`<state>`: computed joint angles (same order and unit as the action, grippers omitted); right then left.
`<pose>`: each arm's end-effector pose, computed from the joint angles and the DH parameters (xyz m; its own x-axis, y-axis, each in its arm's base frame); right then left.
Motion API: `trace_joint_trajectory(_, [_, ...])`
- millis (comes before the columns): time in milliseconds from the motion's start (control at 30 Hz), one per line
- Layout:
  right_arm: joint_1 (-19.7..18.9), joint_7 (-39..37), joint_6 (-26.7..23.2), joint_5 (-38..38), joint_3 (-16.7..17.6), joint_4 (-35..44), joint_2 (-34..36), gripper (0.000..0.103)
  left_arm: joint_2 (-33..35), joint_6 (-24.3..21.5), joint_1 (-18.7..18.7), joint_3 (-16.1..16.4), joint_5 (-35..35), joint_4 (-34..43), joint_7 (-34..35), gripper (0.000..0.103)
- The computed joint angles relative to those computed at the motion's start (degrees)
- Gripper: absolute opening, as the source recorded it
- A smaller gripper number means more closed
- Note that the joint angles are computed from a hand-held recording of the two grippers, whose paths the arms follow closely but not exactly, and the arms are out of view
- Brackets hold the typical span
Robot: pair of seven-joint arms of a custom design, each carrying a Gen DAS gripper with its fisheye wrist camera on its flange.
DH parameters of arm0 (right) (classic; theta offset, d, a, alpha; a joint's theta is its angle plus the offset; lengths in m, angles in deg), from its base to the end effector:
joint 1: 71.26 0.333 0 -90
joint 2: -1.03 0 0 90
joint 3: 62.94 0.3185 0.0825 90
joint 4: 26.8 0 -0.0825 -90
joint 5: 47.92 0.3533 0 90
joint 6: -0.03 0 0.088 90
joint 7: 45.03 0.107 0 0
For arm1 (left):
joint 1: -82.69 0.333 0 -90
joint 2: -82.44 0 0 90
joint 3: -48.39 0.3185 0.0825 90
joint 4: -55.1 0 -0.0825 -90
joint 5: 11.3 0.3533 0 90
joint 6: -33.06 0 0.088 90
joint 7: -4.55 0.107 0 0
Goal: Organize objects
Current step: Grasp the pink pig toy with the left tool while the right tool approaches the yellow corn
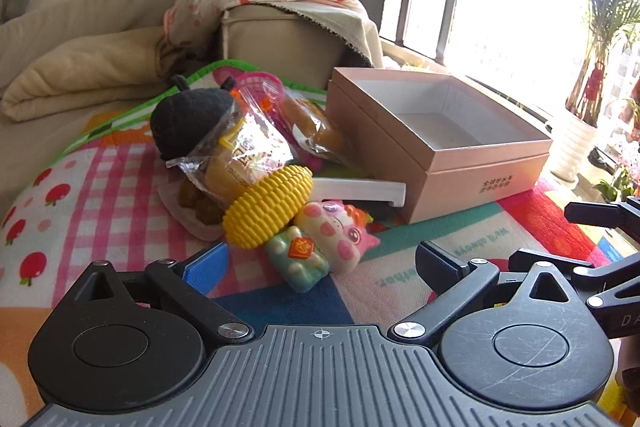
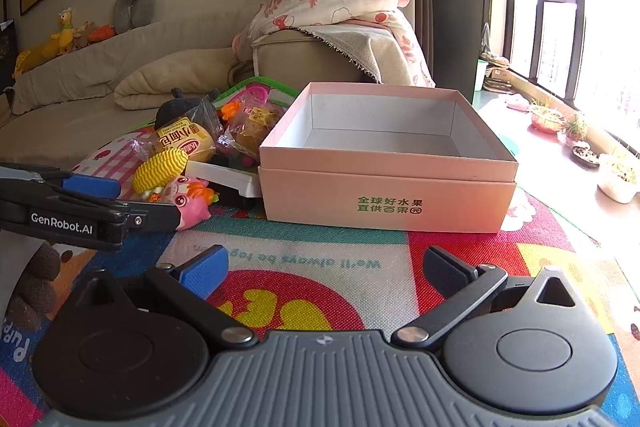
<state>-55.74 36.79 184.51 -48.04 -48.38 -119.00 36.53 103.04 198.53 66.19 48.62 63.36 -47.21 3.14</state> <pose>0.6434 0.3203 0.4187 0.5283 -0.8488 -0.0239 -0.4601 -0.2625 -0.8482 0.6029 -0.2349 0.4240 0.0881 -0.9914 0.0973 -0.5748 -0.1303 -0.8078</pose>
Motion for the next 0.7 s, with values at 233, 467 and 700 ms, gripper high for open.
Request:
trace_joint_trajectory(233, [8.44, 5.54, 6.15, 1.23, -11.58, -1.24, -0.01, 0.103, 4.37, -3.25, -1.98, 0.61, -1.22, 5.10, -1.48, 0.102])
trace_joint_trajectory(467, [7.12, 6.79, 5.74, -0.13, -10.21, -1.22, 0.04, 0.103, 4.84, -5.79, -2.68, 1.48, -5.40, 5.69, 0.11, 0.073])
trace_joint_trajectory(700, [4.69, 4.05, 4.40, -3.95, -5.86, -0.34, 0.35, 0.103, -6.72, -1.03, -0.94, 1.48, 4.87, -8.10, -8.72, 0.068])
